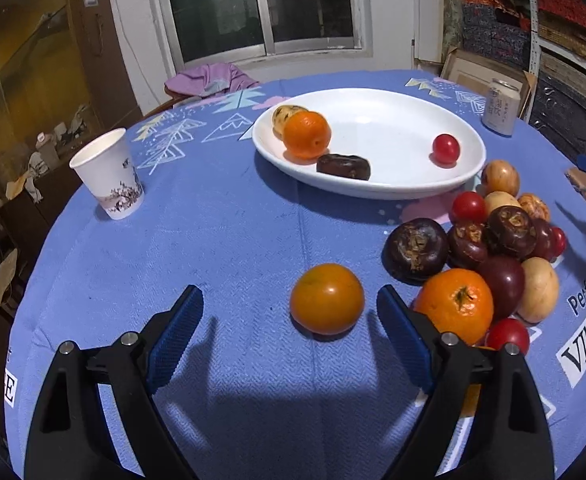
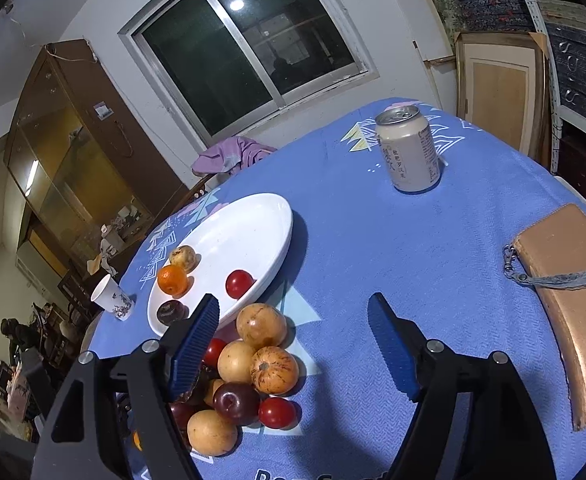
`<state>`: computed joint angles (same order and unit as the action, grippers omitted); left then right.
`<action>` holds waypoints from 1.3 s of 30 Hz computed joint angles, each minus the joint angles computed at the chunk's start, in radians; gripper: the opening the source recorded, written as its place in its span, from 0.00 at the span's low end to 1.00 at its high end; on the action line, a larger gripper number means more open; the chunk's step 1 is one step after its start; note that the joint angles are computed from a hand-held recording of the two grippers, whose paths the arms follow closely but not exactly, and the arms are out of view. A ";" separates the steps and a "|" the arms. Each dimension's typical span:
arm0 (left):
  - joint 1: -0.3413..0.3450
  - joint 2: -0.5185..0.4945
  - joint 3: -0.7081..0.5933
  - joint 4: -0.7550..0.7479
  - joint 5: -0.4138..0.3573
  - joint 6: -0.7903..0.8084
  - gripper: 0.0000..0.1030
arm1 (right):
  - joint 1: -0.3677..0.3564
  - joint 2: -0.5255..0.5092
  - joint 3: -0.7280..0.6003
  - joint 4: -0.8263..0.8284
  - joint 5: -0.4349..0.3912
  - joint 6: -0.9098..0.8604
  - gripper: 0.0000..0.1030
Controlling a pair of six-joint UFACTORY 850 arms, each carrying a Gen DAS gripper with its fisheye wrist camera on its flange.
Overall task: Organize fruits
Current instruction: 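Grasp the orange with the left tool while the right tool grasps the striped pear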
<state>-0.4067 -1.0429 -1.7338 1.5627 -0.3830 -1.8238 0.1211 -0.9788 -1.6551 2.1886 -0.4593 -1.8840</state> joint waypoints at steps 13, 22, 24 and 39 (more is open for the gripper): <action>0.015 -0.002 -0.006 0.047 0.086 -0.013 0.53 | 0.008 0.002 0.003 0.022 0.017 -0.032 0.82; 0.048 -0.028 -0.049 -0.166 0.212 0.169 0.38 | 0.012 -0.003 -0.004 0.004 0.029 -0.029 0.82; 0.041 -0.022 -0.040 -0.096 0.181 0.100 0.38 | 0.012 -0.002 -0.003 -0.005 0.030 -0.027 0.82; 0.039 0.013 0.011 0.045 0.080 -0.086 0.38 | 0.019 -0.087 -0.138 -0.648 -0.031 0.507 0.55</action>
<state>-0.3678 -1.0297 -1.7230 1.6073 -0.3030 -1.9100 0.1406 -1.0663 -1.7928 1.5402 -0.4904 -1.3772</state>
